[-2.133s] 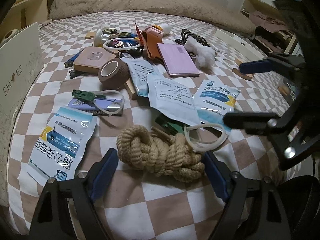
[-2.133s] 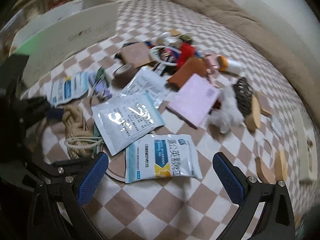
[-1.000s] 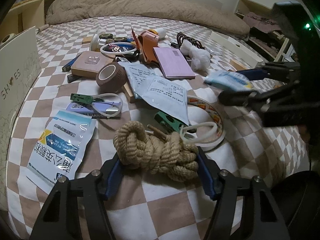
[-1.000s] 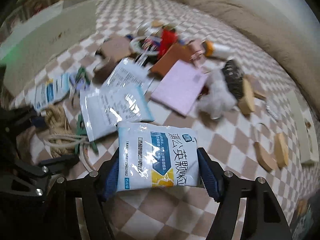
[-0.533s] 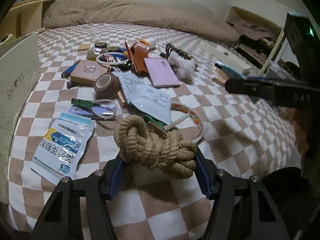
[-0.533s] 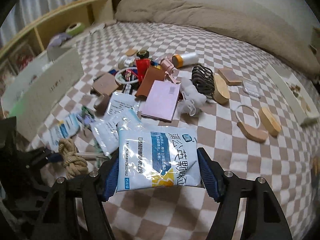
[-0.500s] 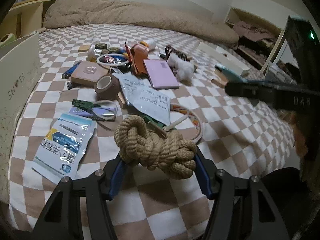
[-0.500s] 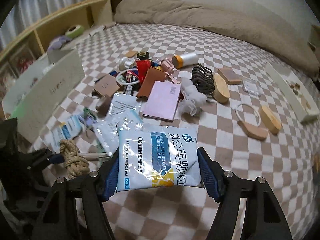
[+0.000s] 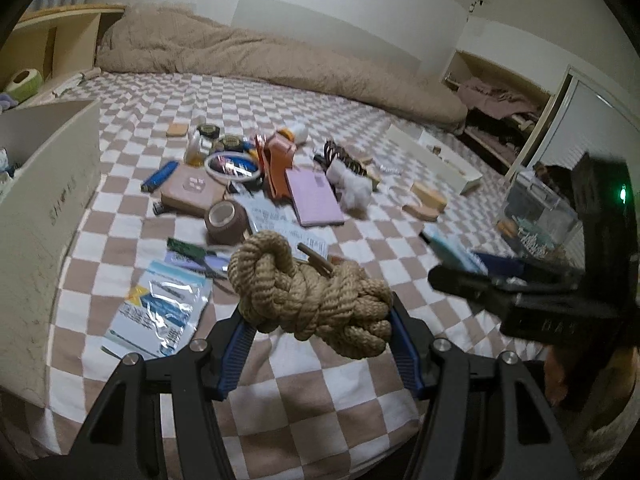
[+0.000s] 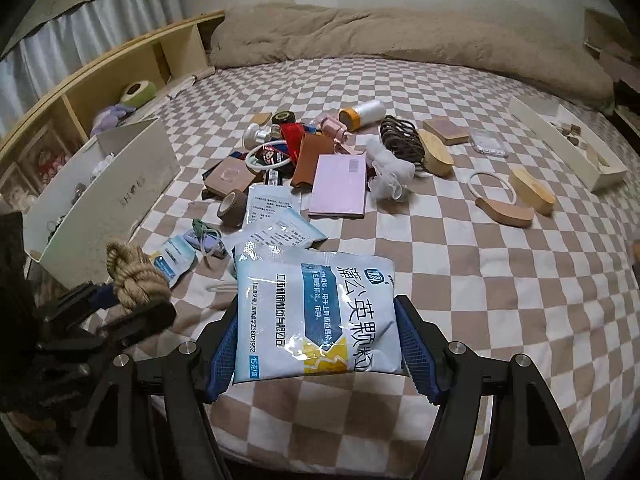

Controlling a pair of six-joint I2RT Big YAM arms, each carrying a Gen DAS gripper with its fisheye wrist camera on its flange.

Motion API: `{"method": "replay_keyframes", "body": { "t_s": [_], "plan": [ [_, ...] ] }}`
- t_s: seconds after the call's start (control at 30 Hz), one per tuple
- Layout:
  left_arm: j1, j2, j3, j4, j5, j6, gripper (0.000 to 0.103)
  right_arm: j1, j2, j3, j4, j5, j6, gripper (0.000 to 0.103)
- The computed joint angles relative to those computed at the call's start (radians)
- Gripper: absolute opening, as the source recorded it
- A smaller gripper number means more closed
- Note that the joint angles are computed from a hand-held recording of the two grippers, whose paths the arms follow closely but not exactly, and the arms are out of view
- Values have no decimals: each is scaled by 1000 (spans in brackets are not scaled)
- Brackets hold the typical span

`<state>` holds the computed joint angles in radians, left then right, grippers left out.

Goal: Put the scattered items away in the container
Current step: 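Carry the rope and sachet up and over the white SHOES box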

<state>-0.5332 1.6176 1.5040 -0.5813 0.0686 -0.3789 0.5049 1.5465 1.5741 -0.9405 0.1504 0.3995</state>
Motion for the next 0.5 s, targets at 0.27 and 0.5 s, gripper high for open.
{"method": "replay_keyframes", "body": {
  "t_s": [0.27,0.5],
  "plan": [
    [34,-56,15,23,-25,14,62,26,-19,20,33,29,25,72],
    [98,-132,9,40,-78,42,62,41,-5,94,68,16,21,72]
  ]
}}
